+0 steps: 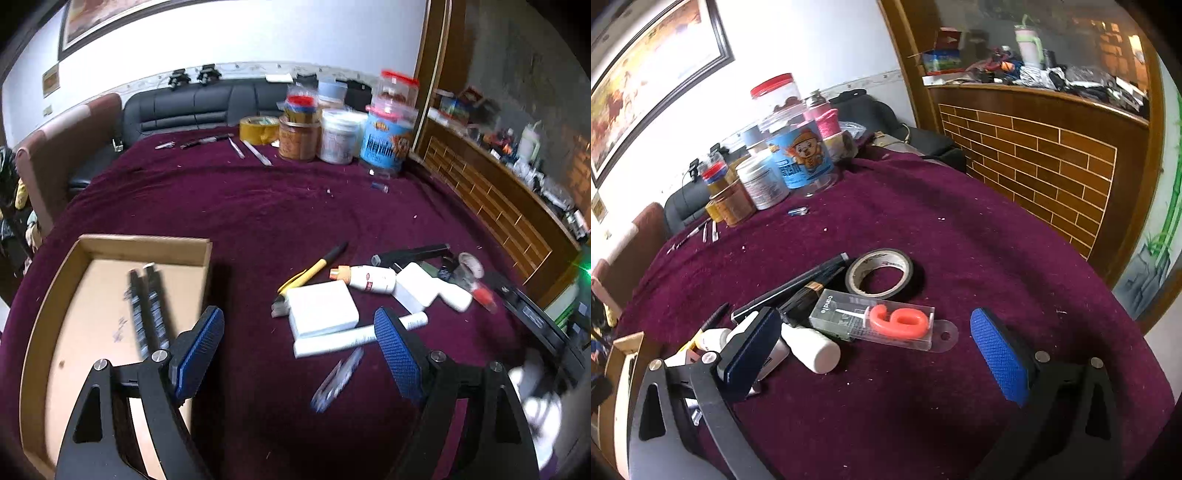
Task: Organize rigid objects
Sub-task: 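Move the left tool to the white square charger and grasp it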
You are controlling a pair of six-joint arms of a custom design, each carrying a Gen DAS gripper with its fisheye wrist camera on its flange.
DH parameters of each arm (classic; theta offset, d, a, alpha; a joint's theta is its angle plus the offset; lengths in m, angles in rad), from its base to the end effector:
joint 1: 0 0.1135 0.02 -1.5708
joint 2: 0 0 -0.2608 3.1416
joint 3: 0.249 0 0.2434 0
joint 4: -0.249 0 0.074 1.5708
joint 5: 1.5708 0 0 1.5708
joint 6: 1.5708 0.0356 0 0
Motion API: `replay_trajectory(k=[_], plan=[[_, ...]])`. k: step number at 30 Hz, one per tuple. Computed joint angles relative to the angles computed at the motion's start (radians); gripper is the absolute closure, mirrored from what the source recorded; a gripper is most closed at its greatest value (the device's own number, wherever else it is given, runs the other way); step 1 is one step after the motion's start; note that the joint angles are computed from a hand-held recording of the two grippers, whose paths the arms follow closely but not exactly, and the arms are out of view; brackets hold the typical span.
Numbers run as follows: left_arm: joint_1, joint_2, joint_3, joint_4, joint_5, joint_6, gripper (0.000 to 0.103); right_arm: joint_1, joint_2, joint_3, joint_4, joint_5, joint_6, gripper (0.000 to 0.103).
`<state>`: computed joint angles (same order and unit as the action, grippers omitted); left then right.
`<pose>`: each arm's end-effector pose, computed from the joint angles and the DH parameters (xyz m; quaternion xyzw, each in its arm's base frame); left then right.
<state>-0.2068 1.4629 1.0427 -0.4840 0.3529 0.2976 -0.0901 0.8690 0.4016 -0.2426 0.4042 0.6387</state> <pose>0.2893 -0.0733 0.2469 0.2878 0.8865 -0.1511 0.3293 0.1682 -0.0293 0.1904 0.3956 0.8020 -0.0649 0.4429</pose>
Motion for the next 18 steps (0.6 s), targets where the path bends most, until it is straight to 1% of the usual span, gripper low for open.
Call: replay_trajectory(k=[2, 4, 5, 9, 10, 11, 13, 14, 15, 18], plan=[[-0.056, 0.058, 0.026, 0.017, -0.057, -0.030, 0.024, 0.006, 0.015, 0.006, 0.004, 0.003, -0.006, 0.000], [-0.121, 0.112, 0.038, 0.050, -0.153, -0.050, 0.024, -0.002, 0.030, 0.007, 0.013, -0.007, -0.009, 0.000], [-0.139, 0.125, 0.034, 0.065, -0.184, -0.054, 0.024, -0.008, 0.030, 0.005, 0.014, -0.013, -0.011, 0.000], [-0.217, 0.168, -0.009, 0.146, -0.317, -0.025, 0.024, -0.015, 0.029, 0.005, 0.010, -0.021, -0.007, 0.000], [-0.221, 0.187, -0.002, 0.137, -0.318, -0.020, 0.025, -0.014, 0.031, 0.006, 0.010, -0.020, -0.008, 0.000], [-0.215, 0.213, 0.015, 0.113, -0.299, -0.015, 0.032, -0.015, 0.032, 0.007, 0.010, -0.020, -0.011, 0.000], [-0.185, 0.214, 0.022, 0.101, -0.242, -0.022, 0.032, -0.011, 0.035, 0.007, 0.010, -0.013, -0.014, 0.000], [-0.160, 0.212, 0.033, 0.076, -0.200, -0.027, 0.032, -0.007, 0.037, 0.009, 0.009, -0.009, -0.013, 0.000], [-0.149, 0.211, 0.040, 0.063, -0.179, -0.033, 0.032, -0.005, 0.041, 0.010, 0.009, -0.007, -0.014, 0.000], [-0.106, 0.156, 0.031, 0.033, -0.100, -0.030, 0.032, -0.003, 0.052, 0.014, 0.008, -0.006, -0.014, 0.000]])
